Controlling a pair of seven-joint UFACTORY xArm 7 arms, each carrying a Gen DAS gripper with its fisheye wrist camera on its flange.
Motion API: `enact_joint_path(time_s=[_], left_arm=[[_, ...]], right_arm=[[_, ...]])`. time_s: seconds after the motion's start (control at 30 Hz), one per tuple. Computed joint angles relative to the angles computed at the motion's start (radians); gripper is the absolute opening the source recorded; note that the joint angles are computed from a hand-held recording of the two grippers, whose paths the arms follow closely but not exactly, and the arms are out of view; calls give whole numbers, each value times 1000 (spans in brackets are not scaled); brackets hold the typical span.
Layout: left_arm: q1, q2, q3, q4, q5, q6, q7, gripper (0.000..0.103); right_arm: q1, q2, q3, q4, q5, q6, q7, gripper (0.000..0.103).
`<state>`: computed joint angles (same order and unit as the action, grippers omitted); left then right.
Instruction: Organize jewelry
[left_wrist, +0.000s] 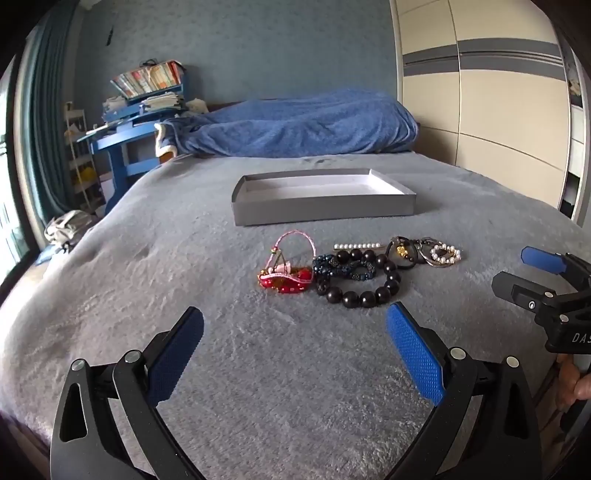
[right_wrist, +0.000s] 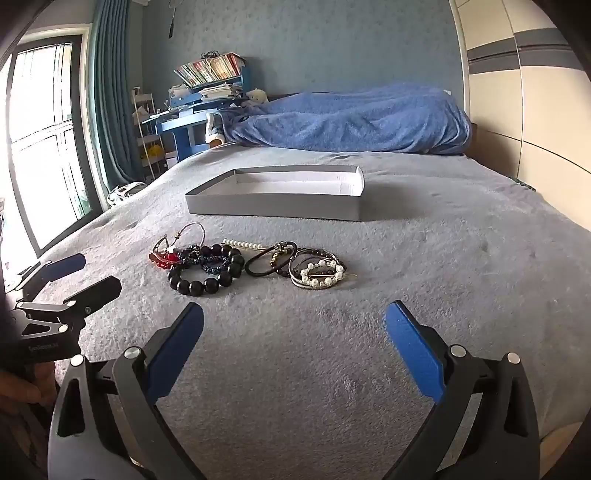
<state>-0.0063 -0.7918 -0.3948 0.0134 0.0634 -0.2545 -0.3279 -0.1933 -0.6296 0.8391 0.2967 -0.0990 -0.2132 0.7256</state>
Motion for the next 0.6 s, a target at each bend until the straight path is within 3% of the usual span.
enact_joint_path(time_s=[0.13, 0.6], left_arm=[[-13, -1, 27, -4, 6, -3, 12, 98], [-13, 2, 18, -1, -1, 1, 9, 98]], right_arm=[[7, -3, -6, -1, -1, -2, -2, 98], [-5, 4, 10, -2, 19, -26, -20, 98]])
